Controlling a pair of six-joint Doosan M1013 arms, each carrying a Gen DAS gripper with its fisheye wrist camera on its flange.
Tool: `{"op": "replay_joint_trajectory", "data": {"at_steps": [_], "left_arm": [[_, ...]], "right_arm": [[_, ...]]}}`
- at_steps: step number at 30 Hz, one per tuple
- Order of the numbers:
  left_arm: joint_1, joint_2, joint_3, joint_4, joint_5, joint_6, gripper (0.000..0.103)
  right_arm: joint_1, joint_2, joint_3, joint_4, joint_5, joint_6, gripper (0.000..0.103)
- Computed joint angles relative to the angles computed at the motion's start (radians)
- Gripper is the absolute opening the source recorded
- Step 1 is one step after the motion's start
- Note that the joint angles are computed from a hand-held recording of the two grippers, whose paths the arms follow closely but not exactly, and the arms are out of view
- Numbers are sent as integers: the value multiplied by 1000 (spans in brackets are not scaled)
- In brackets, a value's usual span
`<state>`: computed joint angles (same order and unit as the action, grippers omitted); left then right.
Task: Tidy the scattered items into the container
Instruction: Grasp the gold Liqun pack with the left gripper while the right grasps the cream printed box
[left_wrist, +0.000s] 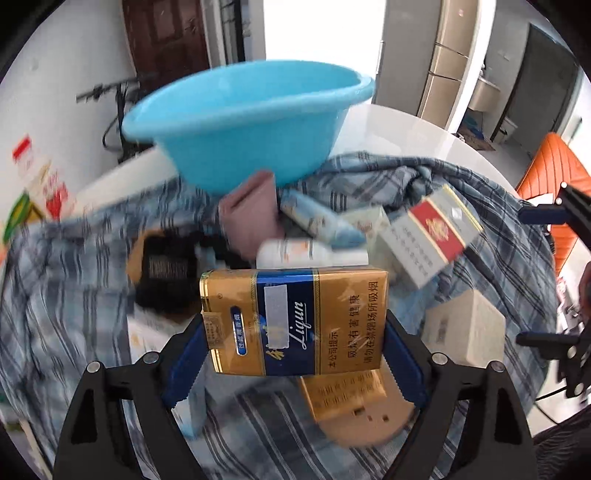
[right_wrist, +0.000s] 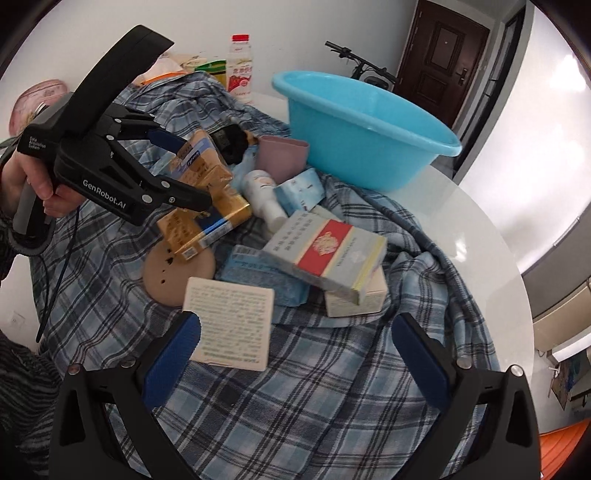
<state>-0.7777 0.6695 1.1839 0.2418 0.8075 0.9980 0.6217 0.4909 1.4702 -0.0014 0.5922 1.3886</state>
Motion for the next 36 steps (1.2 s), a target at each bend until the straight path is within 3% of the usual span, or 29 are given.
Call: {"op": "replay_joint_trajectory", "data": {"at_steps": [5,8,12,18,21,23,33,36], "left_arm": [[-36,-41,76,159,-2,-126,89],[-38,-63,107,154,-31,-122,89],[-44,-78,125,193,-39,-152,89],[-49,-74,133,212,-32,-167,89],[-49,-75,136,209,-32,-170,89],[-51,-78,139,220,-35,-181,89],[-63,-86,147,249,-34,-185,89],[-63,-87,149,248,-33,-188,89]], "right_arm": [[12,11,5,108,14,-96,103],[16,25,-5,117,25,-78,103],[0,43,-29,240,79,-114,103],[-4,53,-35,200,83,-33,99],[-17,72,-64,258,162,-64,89],[-22,76,-68,306,186,-102,89],[-16,93,-79,292,184,-85,89],[-11,93,-76,257,167,-57,84]]}}
